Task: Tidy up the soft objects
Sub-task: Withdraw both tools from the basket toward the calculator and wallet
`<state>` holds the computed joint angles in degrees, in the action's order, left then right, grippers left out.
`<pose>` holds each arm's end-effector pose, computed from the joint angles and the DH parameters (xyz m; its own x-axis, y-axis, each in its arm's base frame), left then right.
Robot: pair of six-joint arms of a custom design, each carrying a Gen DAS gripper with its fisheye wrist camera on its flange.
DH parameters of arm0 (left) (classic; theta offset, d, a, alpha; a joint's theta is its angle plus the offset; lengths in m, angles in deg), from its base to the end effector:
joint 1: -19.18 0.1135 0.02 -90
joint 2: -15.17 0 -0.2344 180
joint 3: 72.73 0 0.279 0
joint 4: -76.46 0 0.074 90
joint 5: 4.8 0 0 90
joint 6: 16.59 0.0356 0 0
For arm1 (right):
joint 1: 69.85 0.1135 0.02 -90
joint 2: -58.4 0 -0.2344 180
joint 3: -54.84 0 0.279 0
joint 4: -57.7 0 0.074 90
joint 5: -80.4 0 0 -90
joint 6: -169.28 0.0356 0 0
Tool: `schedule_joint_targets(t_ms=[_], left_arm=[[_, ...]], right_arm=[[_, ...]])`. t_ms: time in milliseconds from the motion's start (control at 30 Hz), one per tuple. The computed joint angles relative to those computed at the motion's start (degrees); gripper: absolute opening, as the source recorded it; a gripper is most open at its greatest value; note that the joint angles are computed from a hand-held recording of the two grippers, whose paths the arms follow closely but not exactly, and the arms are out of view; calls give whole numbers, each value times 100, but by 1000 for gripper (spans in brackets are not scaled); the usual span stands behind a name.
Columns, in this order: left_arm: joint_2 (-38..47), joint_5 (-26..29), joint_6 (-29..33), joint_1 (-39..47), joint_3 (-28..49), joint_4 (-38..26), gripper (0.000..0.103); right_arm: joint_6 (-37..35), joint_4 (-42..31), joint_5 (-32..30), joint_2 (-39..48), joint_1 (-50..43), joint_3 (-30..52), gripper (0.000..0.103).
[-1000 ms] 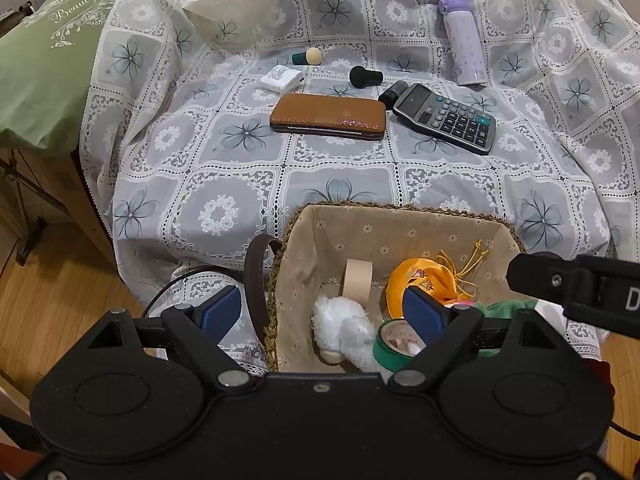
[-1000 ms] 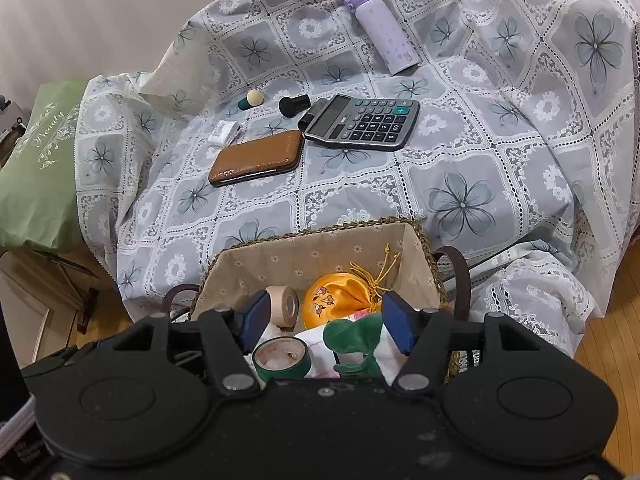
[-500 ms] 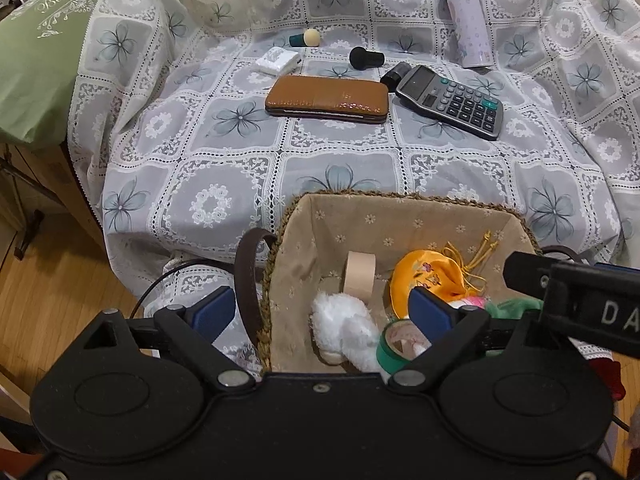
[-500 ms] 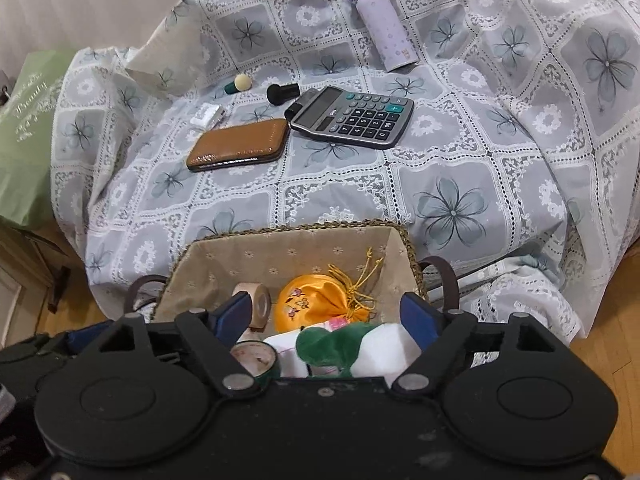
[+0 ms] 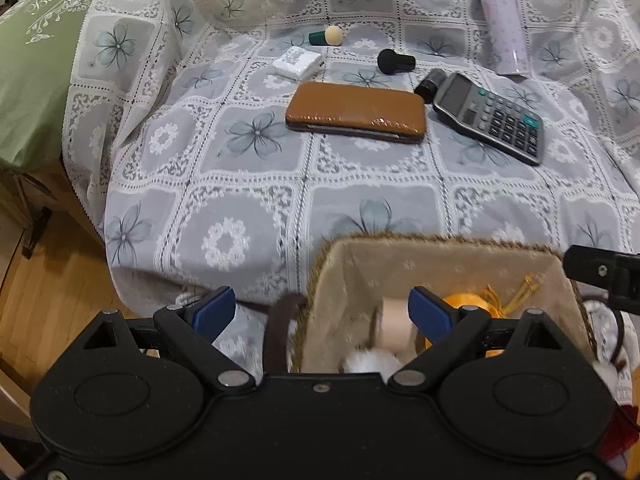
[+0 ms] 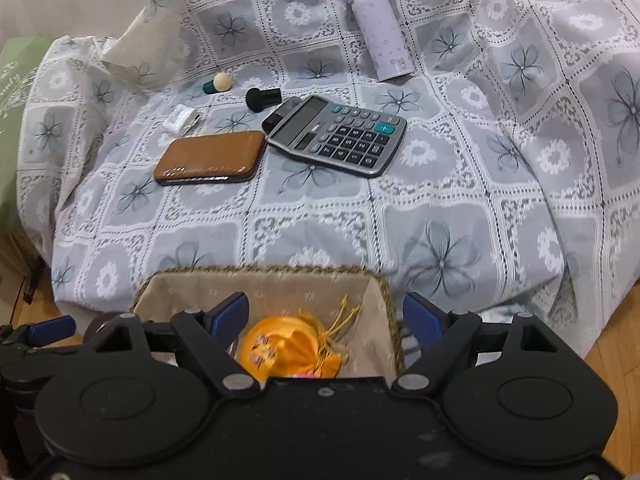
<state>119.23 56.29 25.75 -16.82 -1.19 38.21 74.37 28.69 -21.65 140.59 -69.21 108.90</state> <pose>0.2907 -0.1899 0.0916 -0.7996 -0.2188 -0.5592 -0.3048 0.9503 0.0640 0.2931 0.0107 0.1228 -0.8262 -0.0929 -0.5556 -0.1956 0.9723 0.1283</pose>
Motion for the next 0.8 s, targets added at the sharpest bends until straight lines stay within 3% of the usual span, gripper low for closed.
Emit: schedule_joint_targets(t_ms=[800], left_arm=[[1765,258,1995,1705,1967,1035,92]], right_arm=[[-306,-6,534,3604,651,3969,84]])
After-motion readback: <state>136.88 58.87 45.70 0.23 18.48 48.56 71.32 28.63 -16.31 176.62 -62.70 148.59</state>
